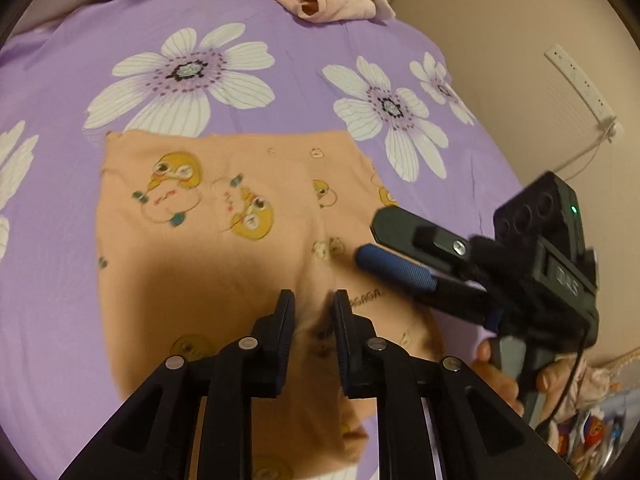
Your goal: Fold small clothes
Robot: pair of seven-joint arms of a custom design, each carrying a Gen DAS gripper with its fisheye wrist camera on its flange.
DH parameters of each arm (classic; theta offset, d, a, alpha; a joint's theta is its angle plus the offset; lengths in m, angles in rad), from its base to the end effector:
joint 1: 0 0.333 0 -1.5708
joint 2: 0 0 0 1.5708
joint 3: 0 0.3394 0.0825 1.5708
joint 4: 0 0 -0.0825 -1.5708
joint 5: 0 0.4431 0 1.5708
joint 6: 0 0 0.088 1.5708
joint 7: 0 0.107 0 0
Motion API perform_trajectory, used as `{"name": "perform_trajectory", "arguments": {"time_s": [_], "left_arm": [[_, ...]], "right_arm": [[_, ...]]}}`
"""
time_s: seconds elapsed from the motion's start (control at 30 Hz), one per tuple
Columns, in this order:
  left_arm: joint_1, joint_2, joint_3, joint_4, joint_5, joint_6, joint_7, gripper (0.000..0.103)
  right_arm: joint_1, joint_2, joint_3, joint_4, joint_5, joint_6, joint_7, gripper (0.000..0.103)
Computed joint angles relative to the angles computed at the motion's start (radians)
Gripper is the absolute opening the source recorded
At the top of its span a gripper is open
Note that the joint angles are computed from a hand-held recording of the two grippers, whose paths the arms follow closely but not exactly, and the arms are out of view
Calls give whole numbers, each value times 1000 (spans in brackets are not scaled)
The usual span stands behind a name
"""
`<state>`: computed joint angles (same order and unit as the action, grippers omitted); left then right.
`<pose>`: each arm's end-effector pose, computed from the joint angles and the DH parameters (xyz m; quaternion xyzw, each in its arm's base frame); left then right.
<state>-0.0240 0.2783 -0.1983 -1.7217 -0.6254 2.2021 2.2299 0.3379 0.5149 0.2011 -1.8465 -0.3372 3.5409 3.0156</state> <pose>0.7001 -0.1669 0.4507 0.4686 -0.8287 0.2966 0.0759 0.6236 0.3936 0.3767 -0.3873 0.7329 0.1153 0.5473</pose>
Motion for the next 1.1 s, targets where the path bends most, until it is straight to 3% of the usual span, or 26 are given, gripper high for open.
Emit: {"name": "perform_trajectory", "arguments": {"time_s": [0.07,0.13,0.2,0.3,0.47,0.63,0.77,0.87,0.9,1.0,1.03,1.1], "left_arm": [[24,-20,1,-20,-51,-13,27,16],[41,-45,12,-48,-84,-2,41,22],[56,-70,29,-83,-104,25,45,29],[79,-87,49,-107,-128,30,38,31],[109,-106,68,-138,-169,20,40,31],[129,-112,79,-155,-202,-5,43,31],[134,-104,82,-154,-209,-17,27,31],[138,-105,82,-155,-209,-25,24,31],[138,-108,83,-159,-205,-23,25,31],[138,-103,83,-152,-198,-29,22,31],[137,-101,83,-149,-194,-27,17,31],[137,-96,83,-143,-190,-28,11,31]], "right_arm": [[-32,1,34,20,-42,-60,11,60],[-96,14,105,51,-95,-140,13,61],[-158,20,180,68,-122,-215,-17,61],[-211,43,254,109,-121,-311,-92,61],[-241,110,335,239,-83,-524,-263,61],[-271,145,406,293,-11,-637,-435,59],[-264,186,419,343,55,-677,-513,59],[-264,240,437,378,104,-618,-575,59],[-251,248,422,387,114,-593,-576,55],[-202,235,362,385,136,-546,-569,19],[-189,233,347,382,140,-522,-576,12],[-143,210,287,375,143,-514,-575,9]]}}
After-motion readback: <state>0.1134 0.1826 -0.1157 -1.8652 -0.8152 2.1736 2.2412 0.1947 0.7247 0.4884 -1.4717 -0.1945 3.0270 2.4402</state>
